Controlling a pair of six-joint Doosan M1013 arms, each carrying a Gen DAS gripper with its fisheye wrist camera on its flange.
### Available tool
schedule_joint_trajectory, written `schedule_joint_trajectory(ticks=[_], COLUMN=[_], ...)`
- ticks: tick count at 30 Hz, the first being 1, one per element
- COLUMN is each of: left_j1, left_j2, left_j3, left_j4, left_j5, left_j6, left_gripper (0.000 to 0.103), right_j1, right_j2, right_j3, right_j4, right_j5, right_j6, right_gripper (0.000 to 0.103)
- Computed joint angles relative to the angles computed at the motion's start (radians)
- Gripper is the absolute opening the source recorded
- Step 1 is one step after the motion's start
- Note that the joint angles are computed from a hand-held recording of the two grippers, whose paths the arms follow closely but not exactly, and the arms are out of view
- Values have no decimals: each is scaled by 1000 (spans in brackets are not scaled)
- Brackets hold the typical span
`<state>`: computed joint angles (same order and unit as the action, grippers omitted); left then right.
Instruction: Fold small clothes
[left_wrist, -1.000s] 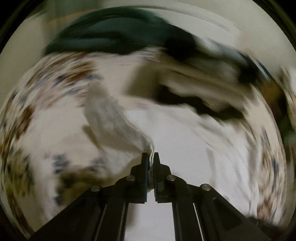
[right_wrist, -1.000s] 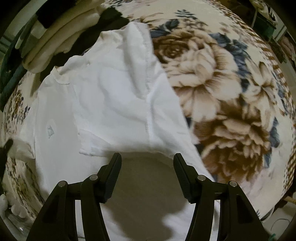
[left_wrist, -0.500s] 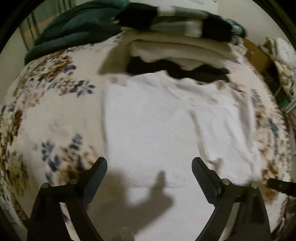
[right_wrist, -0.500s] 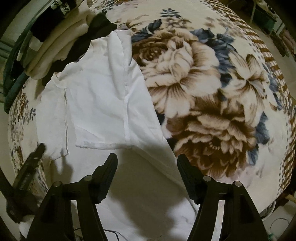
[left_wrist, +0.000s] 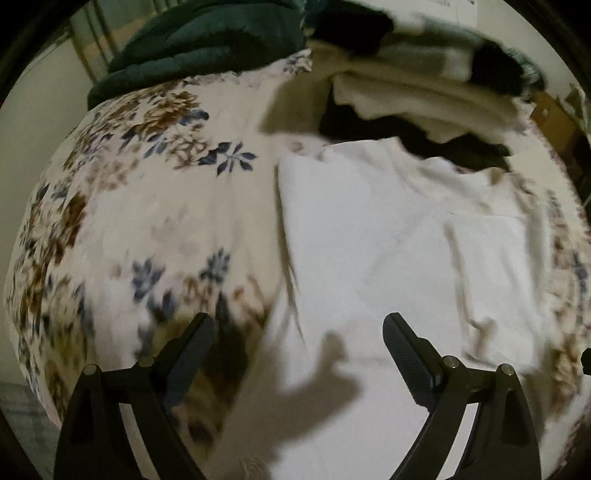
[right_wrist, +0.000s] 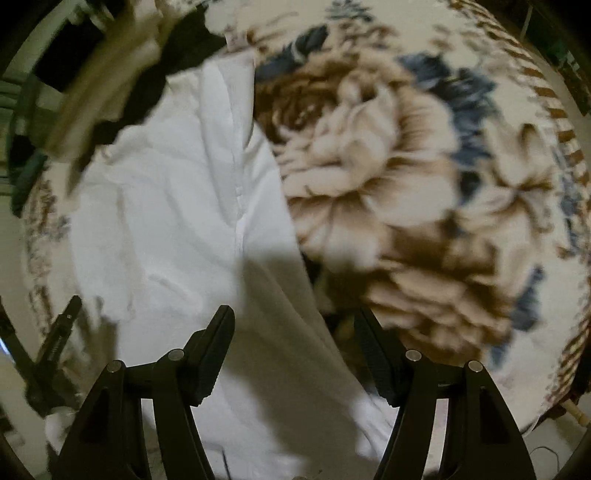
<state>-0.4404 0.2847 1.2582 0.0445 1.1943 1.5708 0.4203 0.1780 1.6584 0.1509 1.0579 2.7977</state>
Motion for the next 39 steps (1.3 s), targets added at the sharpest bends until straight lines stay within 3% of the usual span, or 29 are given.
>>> schedule_joint_trajectory(ticks=[3, 6, 13, 16, 19, 21, 22, 23, 25, 26, 28, 31, 39], left_j1=[-37, -99, -304, -389, -480, -512, -526, -534, -530, -523, -509, -497, -441], left_j2=[-61, -126, -236, -262, -262, -253, -247, -243, -237, -239, -259, -283, -306], left_j3=[45, 103, 263, 320, 371, 393, 404, 414, 423, 428, 435, 430, 380], left_j4=[10, 24, -23, -70, -49, -28, -10, 3, 10, 3, 14, 51, 88], left_j5=[38, 99, 271, 268, 244, 236, 232, 227, 227, 219, 175, 147, 182], left_j6=[-14, -42, -246, -338, -393, -426, -450, -475, -511, -525, -561, -595, -650], left_gripper=[93, 93, 93, 94, 93, 93, 87, 77, 14, 8, 2, 1, 1], right_j1=[-14, 10, -98, -147, -187, -208, -218, -225, -237, -240, -248, -270, -292], right_j2=[-66, -147, -258, -278, -284, -278, -269, -259, -236, -224, -193, -134, 22], right_j3=[29, 42, 118, 158, 198, 212, 214, 213, 206, 199, 183, 155, 38], right_j4=[61, 102, 161, 162, 184, 211, 229, 244, 291, 310, 354, 458, 577], right_j5=[40, 123, 259, 276, 253, 229, 218, 211, 195, 183, 143, 68, -58], right_j6=[-67, -103, -373, -454, -546, -595, -623, -648, -703, -725, -774, -839, -843], right_gripper=[69, 69, 69, 69, 46, 46, 46, 46, 48, 53, 56, 56, 56])
